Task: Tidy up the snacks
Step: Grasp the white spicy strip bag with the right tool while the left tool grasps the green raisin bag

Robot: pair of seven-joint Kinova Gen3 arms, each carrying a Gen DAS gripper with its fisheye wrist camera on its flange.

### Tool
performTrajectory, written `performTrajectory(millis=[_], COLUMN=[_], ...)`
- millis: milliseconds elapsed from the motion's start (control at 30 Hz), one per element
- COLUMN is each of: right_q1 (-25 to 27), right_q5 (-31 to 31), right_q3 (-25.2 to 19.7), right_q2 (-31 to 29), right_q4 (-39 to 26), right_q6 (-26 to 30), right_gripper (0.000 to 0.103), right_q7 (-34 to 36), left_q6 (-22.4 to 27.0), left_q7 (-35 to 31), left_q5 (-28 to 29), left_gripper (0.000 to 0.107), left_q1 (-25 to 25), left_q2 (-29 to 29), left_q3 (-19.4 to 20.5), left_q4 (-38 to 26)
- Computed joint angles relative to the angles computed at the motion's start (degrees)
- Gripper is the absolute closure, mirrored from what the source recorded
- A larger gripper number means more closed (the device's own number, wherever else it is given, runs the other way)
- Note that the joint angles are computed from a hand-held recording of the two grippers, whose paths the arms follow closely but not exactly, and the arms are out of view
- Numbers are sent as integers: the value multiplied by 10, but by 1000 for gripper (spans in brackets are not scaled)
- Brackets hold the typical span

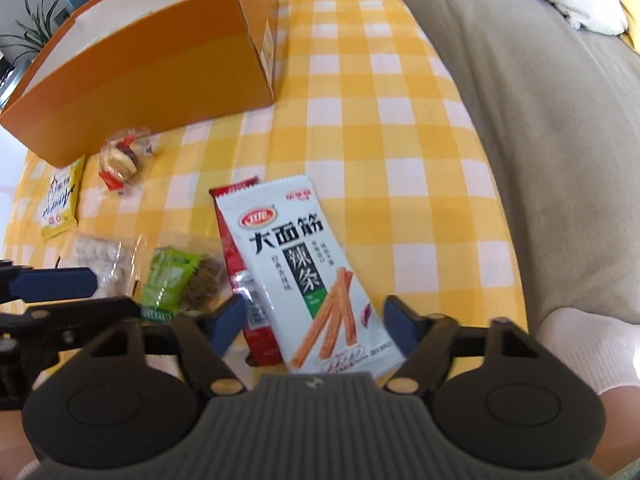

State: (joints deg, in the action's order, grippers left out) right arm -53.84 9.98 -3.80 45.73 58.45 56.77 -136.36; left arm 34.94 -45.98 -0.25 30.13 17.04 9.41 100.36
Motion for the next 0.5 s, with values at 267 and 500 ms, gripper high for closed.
performTrajectory(millis=[267,500], right_q1=[14,31], right_q5=[-13,-50], right_q3=[-11,-26], right_q2=[-13,-8], right_q4=[34,26], right_q6=[-49,-50], right_gripper=[49,47], right_q7=[11,38], left_q6=[46,33], left_q7=[46,1], left_q5=[-19,34], left_gripper=[35,37], left_q1=[13,-28], left_q2=[32,30], left_q3=[-14,4], left_q4=[-29,-11])
